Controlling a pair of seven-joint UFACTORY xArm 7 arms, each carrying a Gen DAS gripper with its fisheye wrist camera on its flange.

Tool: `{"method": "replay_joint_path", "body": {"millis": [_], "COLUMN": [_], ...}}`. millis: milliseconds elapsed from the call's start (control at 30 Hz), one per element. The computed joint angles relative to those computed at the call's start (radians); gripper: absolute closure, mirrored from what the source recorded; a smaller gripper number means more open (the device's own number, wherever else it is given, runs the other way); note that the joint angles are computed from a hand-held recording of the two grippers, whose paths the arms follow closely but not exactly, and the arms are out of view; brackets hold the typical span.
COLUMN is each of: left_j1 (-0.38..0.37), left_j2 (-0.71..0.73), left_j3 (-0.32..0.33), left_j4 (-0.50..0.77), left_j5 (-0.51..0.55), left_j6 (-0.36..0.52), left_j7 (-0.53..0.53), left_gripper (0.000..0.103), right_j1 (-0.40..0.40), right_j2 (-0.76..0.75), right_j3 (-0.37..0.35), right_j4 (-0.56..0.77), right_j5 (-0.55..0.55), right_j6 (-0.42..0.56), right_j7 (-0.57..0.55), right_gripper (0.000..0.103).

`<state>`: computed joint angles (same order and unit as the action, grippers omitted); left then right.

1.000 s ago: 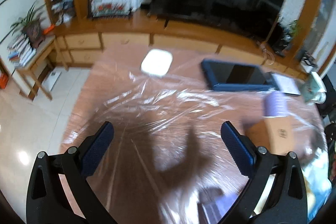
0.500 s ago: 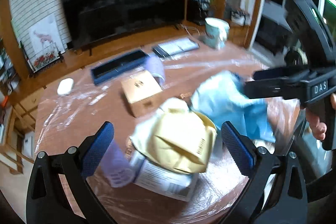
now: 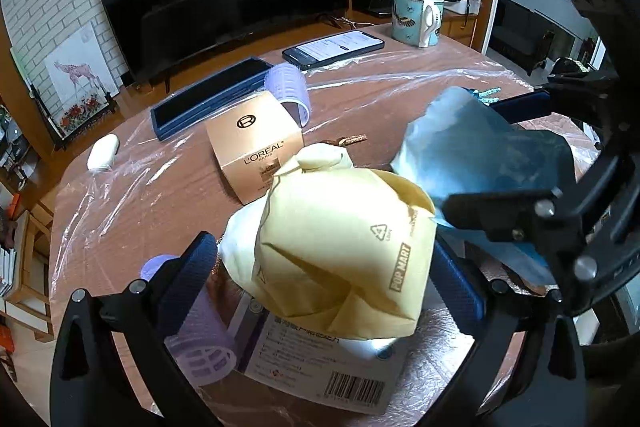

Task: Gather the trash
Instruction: 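Grasp the yellow paper bag with the left tool while the right tool grasps the blue drawstring bag, then carry both held bags off the table toward the black trash bin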

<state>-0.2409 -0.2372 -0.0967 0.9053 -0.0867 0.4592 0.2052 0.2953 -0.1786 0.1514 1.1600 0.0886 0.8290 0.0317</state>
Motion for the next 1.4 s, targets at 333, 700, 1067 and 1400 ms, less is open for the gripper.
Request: {"method": "replay_joint_path", "body": {"millis": [333, 700, 1067, 1400], "left_j1": [0.01, -0.005, -0.03, -0.03], "left_j2": [0.012, 0.006, -0.078, -0.141], "left_j3": [-0.021, 0.02, 0.053, 0.047], "left_j4": [-0.002, 0.021, -0.012, -0.03], "left_j5": [0.091, -0.049, -0.2, -0.203], "left_j6": [-0.02, 0.023, -0.005, -0.005], "left_j7": [-0.002, 0.055, 0.037, -0.033], "left_gripper": [0.003, 0.036, 0.04, 0.04], "right_j1": [0.003, 0.006, 0.006, 0.002], "right_j2": [-0.032, -0.061, -0.112, -0.18], "right_j3": [0.003, -0.019, -0.087, -0.114], "right_j4": [-0.04, -0.078, -0.107, -0.134], "right_j5": [-0.06, 0.007, 0.288, 0.349], "right_j6": [-0.006, -0.081, -0.135, -0.136], "right_j7": [-0.065, -0.147, -0.209, -0.216], "right_gripper": [0.007, 0.046, 0.047, 0.047]}}
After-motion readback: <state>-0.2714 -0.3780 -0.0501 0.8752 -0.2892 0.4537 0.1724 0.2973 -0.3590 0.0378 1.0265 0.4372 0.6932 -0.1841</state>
